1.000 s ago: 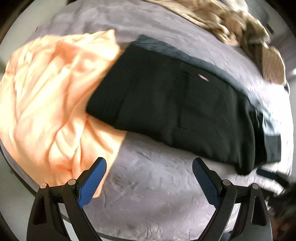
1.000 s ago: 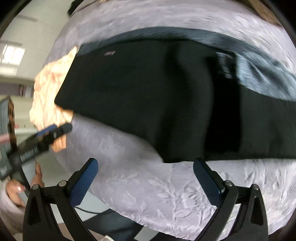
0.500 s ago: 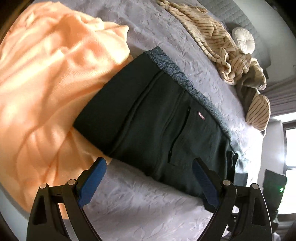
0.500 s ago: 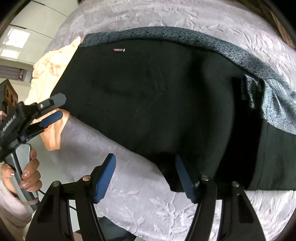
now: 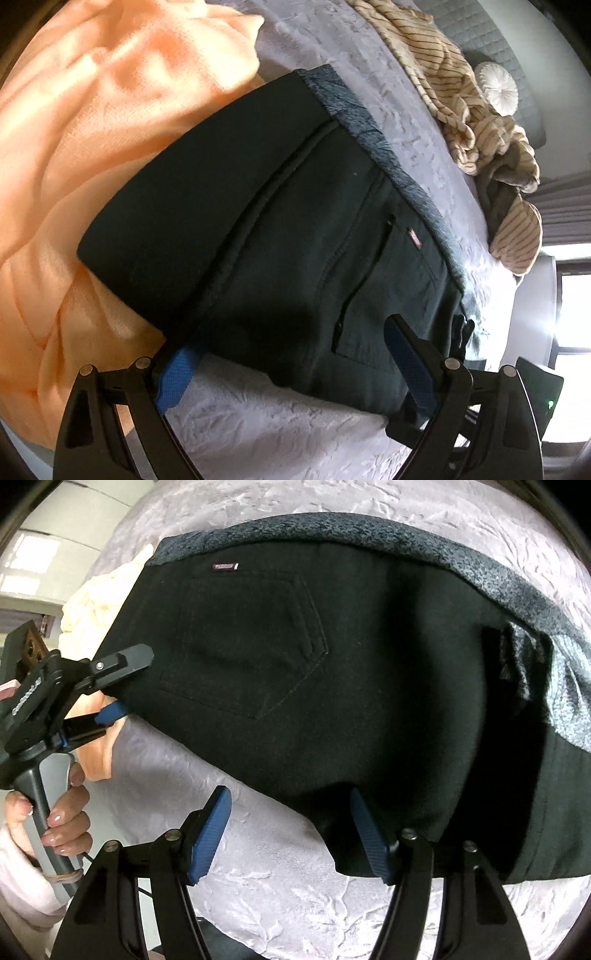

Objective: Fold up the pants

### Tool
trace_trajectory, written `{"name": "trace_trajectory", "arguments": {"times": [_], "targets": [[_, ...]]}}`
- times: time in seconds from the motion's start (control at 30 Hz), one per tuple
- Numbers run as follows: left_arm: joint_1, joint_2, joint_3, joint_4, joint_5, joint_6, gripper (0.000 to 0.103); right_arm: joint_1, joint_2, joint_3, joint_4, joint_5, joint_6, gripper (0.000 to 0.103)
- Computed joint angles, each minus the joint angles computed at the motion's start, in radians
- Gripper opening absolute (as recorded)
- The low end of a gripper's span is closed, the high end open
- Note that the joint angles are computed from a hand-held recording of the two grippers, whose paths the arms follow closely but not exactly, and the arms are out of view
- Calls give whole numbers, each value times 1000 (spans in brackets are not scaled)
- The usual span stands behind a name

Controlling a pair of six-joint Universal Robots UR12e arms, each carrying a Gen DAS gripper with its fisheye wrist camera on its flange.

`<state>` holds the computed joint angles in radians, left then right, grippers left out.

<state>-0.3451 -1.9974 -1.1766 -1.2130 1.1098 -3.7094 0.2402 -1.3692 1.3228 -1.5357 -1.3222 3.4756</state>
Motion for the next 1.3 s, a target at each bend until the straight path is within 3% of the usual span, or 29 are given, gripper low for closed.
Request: {"name": "trace_trajectory", "arguments": {"times": [0.17,0.37,0.57,0.63,0.67,0.7,0.77,0.87,0.9,1.0,1.13,1.3], "targets": [[-5,11,-4,66,5,-10,95,-7,-1,7,-1,15,4,71],[9,20,-22,227,-97,-67,95,-6,-1,10,-6,12,-4,71],[-4,-17,32,101,-11,-36,94,-7,4,3,2,20,-3,71],[-15,-31,60,15,58,-6,80,-9,6,-3,14,23,-12,71],[-23,-39,81,-30,105,21,61,-11,9,-13,28,25,-16,71],[-35,-48,108,-76,167,60,52,-13,13,-27,42,28,-24,71],[-51,-47,117,-70,235,104,43,-21,17,-58,51,23,-48,71],[-114,-48,141,-30,455,272,40,-38,30,-109,44,27,-52,80],[-143,-45,133,9,554,356,40,-43,42,-134,45,38,-48,81],[-198,-43,103,94,734,528,40,-57,96,-232,57,97,-61,81],[-218,-37,76,135,804,618,40,-34,250,-481,189,161,-166,85],[-217,-45,88,129,808,621,40,31,489,-876,463,161,-311,87]]}}
